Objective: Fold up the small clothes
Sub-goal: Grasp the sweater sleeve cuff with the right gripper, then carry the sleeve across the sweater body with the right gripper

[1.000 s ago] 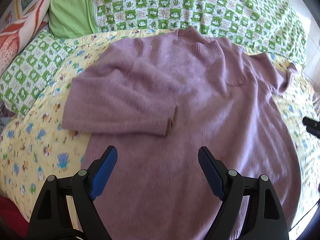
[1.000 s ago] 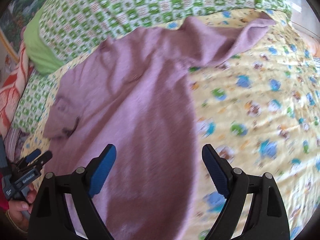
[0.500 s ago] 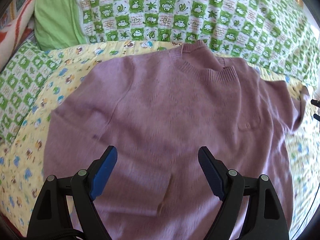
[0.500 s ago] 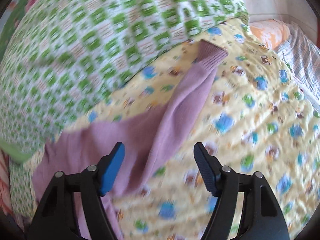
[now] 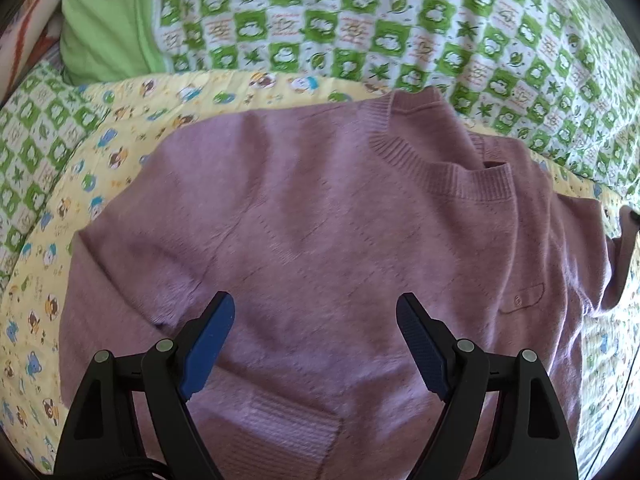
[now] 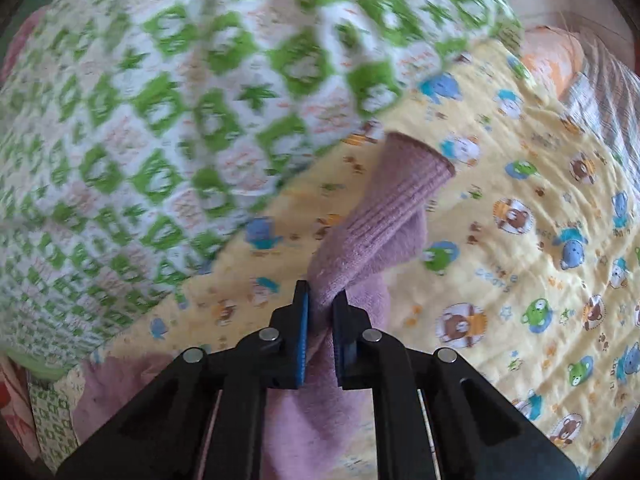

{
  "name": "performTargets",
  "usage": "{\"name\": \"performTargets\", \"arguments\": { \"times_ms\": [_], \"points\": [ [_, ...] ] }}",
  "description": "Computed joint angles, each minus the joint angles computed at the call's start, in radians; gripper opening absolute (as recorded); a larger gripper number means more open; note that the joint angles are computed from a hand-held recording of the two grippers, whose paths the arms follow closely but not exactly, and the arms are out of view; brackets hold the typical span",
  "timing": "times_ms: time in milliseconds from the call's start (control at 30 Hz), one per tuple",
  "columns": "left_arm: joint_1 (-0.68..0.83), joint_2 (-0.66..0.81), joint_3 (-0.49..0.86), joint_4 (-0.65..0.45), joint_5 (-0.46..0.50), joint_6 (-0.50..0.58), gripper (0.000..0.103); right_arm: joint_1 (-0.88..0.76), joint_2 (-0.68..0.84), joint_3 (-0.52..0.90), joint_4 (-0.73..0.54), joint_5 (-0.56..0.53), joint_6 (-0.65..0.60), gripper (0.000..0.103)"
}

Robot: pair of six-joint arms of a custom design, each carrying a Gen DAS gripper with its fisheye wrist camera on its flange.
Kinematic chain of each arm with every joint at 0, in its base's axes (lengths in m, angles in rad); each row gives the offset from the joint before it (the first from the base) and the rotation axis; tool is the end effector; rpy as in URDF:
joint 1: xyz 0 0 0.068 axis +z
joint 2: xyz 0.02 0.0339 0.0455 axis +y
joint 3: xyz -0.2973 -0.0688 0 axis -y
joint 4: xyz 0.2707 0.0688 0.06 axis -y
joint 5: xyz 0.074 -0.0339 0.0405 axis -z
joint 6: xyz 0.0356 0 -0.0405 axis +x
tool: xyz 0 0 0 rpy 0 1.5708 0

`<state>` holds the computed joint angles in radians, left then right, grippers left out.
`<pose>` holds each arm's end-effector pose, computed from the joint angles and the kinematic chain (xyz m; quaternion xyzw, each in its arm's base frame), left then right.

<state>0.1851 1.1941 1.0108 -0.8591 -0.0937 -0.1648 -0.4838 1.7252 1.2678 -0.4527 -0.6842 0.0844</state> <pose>0.2382 0.0480 0.3051 -0.1799 0.9474 0.0479 0.2604 0.3623 -0.1649 0.2613 0.1453 0.8859 0.2504 0.3625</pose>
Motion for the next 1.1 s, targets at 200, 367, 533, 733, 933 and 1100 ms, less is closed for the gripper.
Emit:
{"name": "performTargets", "arguments": {
  "times_ms": [200, 367, 533, 733, 933, 1100],
  "points": [
    [0.126, -0.084, -0.003, -0.059, 0.095, 0.059, 0.084, 0.258, -0.343, -0.195, -0.021, -0.209, -0.063, 0.010],
    [0.254, -0.132, 0.002, -0.114, 0.195, 0.138, 0.084, 0.728, -0.493, -0.295, -0.040, -0.089, -0.117, 0.010],
    [0.353, -0.127, 0.009, -0.164, 0.295, 0.187, 0.084, 1.034, -0.429, -0.360, 0.043, 0.168, -0.131, 0.010],
    [0.349, -0.060, 0.030, -0.174, 0.415, 0.149, 0.084, 1.086, -0.382, -0.394, 0.054, 0.124, -0.165, 0.014],
    [0.179, 0.066, 0.065, -0.125, 0.382, 0.069, 0.085, 0.940, -0.512, -0.485, 0.012, 0.014, -0.099, 0.054],
    [0.036, 0.182, 0.103, -0.109, 0.306, 0.021, 0.083, 0.728, -0.593, -0.559, -0.062, -0.044, -0.132, 0.054]
  ]
}}
